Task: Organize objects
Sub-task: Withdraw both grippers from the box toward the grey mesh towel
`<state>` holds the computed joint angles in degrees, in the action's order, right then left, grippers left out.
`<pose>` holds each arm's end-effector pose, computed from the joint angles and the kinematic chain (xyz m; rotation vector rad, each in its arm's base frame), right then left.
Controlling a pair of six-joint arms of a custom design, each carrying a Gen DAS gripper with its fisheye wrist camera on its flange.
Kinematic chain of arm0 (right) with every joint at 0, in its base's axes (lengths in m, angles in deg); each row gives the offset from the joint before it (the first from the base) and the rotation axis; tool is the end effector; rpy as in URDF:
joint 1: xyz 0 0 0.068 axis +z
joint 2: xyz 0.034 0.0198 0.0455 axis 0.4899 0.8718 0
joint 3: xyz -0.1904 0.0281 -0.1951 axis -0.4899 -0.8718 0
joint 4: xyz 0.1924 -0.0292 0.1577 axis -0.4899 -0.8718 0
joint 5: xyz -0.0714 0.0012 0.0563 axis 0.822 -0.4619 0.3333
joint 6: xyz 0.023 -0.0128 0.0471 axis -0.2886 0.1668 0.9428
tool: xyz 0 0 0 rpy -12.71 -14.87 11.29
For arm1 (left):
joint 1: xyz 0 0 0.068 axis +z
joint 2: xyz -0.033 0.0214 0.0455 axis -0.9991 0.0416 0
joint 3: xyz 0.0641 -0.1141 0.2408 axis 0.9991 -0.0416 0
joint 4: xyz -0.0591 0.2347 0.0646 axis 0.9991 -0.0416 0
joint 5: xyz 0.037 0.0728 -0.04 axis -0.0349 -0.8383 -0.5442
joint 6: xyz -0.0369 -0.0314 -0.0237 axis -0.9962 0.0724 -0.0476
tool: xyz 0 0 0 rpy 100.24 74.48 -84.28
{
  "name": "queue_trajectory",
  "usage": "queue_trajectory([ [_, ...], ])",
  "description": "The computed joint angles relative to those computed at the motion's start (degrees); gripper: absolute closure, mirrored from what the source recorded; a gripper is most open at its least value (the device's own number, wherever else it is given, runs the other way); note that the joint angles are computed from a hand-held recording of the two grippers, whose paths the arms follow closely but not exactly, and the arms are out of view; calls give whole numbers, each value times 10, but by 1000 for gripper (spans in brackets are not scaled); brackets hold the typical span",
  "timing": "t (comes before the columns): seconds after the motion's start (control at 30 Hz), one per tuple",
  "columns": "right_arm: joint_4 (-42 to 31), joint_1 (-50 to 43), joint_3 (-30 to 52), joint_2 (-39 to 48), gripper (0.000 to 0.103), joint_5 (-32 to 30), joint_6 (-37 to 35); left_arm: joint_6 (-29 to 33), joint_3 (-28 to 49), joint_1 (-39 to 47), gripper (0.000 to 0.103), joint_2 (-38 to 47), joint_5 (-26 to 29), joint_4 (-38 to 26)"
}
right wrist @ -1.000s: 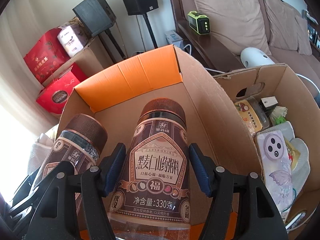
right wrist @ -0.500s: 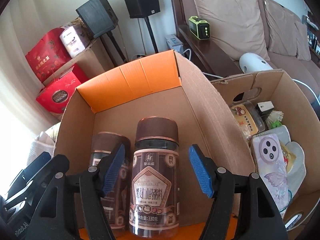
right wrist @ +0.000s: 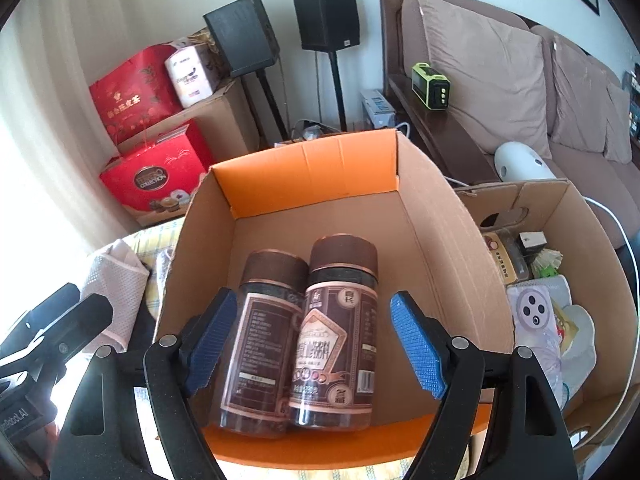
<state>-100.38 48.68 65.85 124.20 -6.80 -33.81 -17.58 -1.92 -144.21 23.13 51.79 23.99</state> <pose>0.2446 0.0905 0.2167 -0.3575 2.4250 0.3404 0.1846 -0.2428 0.2514 -0.2653 2.3319 -0.1756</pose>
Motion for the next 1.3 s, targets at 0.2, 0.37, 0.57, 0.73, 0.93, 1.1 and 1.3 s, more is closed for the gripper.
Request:
queue_trajectory([
  [0.2, -15, 66, -6, -33, 22, 21, 12, -24, -56, -10, 11, -81, -26, -49],
  [0.37, -19, 131, -2, -35, 22, 44, 37, -60, -111, -17, 11, -149, -38, -93],
  [0.57, -13, 188, 6, -23, 22, 57, 67, -99, -175, -26, 11, -228, -37, -132],
  [0.73, -7, 223, 12, -11, 22, 63, 83, -131, -230, -51, 11, -280, -39, -154],
  [0.93, 4, 265, 19, 7, 22, 73, 89, -169, -290, -42, 11, -346, -26, -178],
  [1.1, 13, 285, 30, 36, 22, 75, 98, -157, -316, -12, 11, -388, -13, -182],
  [1.3, 6, 279, 80, 93, 22, 59, 94, -135, -331, 8, 11, -414, -1, -164],
])
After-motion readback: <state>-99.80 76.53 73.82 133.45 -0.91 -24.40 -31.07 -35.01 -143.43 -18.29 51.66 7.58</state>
